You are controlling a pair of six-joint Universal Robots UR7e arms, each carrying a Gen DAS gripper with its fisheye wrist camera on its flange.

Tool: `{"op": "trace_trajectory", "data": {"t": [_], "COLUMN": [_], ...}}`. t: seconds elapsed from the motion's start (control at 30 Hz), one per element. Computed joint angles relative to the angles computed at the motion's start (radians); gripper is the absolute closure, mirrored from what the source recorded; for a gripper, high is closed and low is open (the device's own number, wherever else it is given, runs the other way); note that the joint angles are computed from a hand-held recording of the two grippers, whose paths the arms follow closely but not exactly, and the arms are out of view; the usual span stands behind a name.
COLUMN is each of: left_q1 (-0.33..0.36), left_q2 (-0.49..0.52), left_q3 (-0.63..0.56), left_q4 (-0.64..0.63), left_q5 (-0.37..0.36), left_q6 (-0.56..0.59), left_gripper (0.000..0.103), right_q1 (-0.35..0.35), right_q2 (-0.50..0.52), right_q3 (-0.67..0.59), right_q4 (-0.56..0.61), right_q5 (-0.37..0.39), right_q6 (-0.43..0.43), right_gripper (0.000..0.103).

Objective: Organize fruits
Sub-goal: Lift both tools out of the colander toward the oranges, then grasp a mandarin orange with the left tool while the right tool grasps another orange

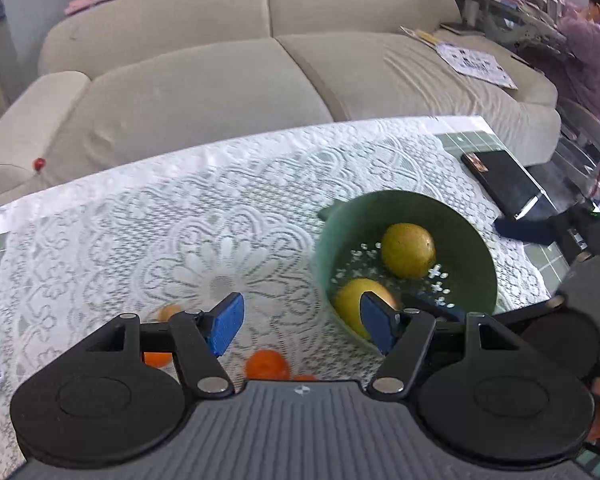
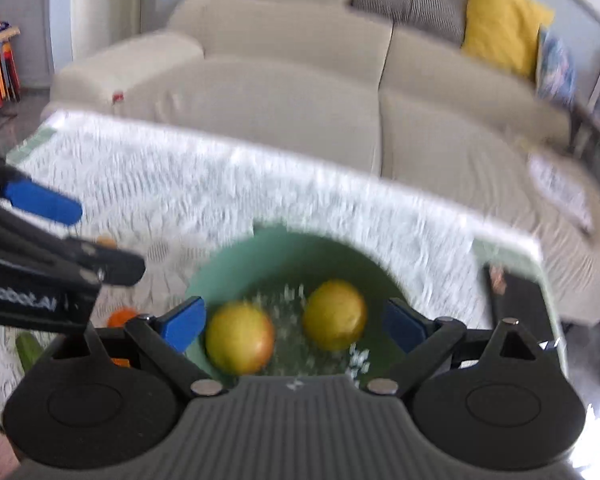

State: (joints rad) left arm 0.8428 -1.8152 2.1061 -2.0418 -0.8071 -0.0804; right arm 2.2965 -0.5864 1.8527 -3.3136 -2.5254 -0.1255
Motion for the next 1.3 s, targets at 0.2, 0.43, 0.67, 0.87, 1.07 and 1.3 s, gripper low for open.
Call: {"op": "trace_trajectory", "data": {"t": [0.2,0.43,0.67,0.87,1.07,1.3], "left_q1": [-0.008,-0.008,0.022,0.092,0.141,0.177], "left_q2": [-0.078,-0.153,-0.192,-0.194,-0.191,-0.184], "left_q3": [0.015,0.005,-0.011,-0.034,-0.034,-0.025], "left_q4": [-0.007,0.045,0.104,0.162,0.198,0.215], "left_q5": [0.054,0.068,0.027,-0.071,-0.112,-0.169], "left_q6": [-0.016,0.019,0.032,0.046,0.026,0.054], "left_gripper": [0.025,0.025,0.025,0.026,0.031,0.038], "right_q1": [0.039,0.067,0.094,0.077,0.047,0.011], "right_q2": [0.015,0.006,-0.001,-0.013,-0.020,-0.023], "right_q3": [-0.009,-0.006,-0.030,-0.017,0.002,0.016], "right_q4": [-0.071,0.022,0.231,0.358,0.365,0.383], "right_q5": [0.019,0.123,0.137,0.183,0.283,0.339], "right_q6": [-0.053,0.084,0.285,0.457,0.498,0.533], "right_gripper": [0.004,0.004,0.004,0.004,0.026,0.038]}}
